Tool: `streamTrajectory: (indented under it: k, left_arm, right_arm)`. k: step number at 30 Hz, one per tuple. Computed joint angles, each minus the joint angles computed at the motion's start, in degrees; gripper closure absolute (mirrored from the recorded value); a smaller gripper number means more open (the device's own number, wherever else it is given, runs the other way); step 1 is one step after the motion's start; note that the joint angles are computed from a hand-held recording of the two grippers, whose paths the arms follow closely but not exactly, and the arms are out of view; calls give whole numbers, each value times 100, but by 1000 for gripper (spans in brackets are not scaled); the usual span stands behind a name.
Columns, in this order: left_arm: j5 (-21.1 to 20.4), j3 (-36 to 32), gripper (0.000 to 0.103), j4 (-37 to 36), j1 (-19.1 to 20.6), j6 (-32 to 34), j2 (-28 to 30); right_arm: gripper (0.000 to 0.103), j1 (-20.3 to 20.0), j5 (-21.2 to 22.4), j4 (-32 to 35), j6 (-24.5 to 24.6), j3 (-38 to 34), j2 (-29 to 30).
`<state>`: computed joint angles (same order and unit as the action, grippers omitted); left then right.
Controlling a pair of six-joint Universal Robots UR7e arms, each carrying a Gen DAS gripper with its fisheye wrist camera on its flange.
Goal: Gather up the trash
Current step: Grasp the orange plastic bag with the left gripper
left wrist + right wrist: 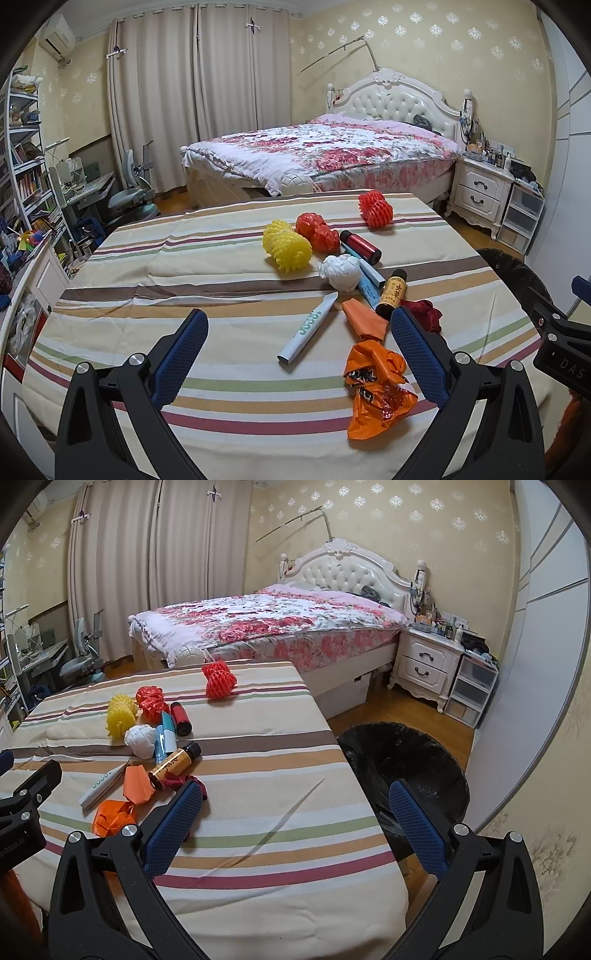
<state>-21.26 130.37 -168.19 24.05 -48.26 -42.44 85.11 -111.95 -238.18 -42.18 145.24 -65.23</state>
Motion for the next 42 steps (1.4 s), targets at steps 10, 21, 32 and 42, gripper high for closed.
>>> streamTrajectory:
  k: [10,21,32,42]
  left_arm:
    - [-29,12,6,32,-7,-36,2]
    - [-361,171,7,-40,19,-195,95]
    - [-702,-64,7,350,50,122,85]
    - [-1310,-121,7,606,178,44,13]
  right_arm:
    - [4,-34,18,13,-10,7,-6]
    - [4,-509,370,-26,-117,271,-94]
    - [4,-324,8,591,153,5,-87]
    - [11,-201,-114,584,35,40,-67]
